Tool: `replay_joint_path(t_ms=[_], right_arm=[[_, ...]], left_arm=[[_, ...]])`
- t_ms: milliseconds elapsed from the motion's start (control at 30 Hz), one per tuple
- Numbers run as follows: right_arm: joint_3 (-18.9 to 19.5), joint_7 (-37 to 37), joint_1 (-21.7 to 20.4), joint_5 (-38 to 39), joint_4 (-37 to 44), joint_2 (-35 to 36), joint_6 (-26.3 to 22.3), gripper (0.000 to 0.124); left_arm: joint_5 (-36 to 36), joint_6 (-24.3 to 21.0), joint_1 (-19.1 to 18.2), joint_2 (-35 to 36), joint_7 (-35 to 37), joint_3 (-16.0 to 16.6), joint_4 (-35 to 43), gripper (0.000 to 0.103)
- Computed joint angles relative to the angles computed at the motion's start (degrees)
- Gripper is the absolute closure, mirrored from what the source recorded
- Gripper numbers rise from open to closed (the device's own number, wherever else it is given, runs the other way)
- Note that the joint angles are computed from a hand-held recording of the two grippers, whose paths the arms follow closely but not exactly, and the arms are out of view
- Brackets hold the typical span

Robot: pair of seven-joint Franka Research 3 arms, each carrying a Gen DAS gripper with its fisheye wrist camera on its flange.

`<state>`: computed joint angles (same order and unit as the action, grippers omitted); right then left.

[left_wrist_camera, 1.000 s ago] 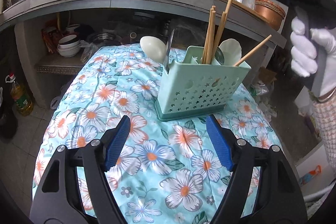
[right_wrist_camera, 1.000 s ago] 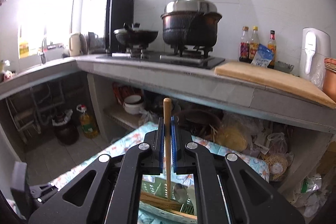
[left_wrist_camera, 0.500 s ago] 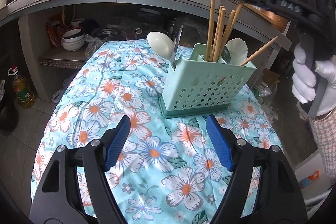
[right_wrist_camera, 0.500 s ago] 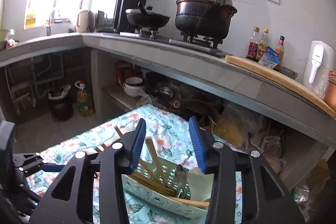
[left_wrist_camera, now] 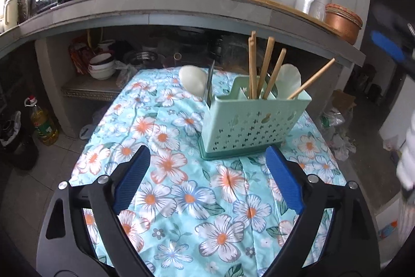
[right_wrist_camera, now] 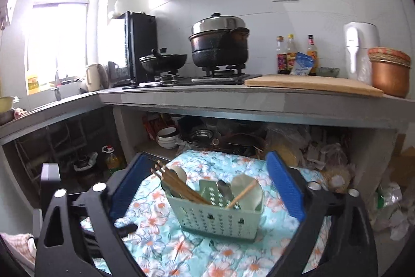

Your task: Organize utensils

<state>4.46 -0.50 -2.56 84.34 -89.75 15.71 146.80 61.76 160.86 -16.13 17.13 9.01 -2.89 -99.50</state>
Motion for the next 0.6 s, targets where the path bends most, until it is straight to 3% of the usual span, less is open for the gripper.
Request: replay_joint_path(t_ms=[100,200,333,467,600], right_arm=[[-0.42,-3.10,0.57,2.06,-6.73,-3.94,2.76,0.027],[-1.51,-1.80,2.11,0.10,-10.27,-5.71,5.74,0.027],[-2.89,5.03,3.25,-4.66,-14.01,-6.66,8.33,0.027],[-3.13,9.66,4.55,-10.29,-17.11,-6.97,14.80,0.027],[-3.54,16.62,4.63,-16.63,-18.61,-6.84,16.52,0.027]], left_arm=[[-0.86,-4.44,-0.87,0.05,0.29,-0.50,1.67,0.012],[-1.75,-5.02,-1.02,0.41,0.68,-0.94,2.77,0.011],[-1.04,-8.33,-2.30,0.73,-0.85,-0.94,3.83,0.010],[-2.82,-13.57,-3.03,0.84,-0.47,-1.55,4.40,0.010],[-2.22,-17.87,-3.61,0.26,-3.45,-1.69,4.07,0.010]])
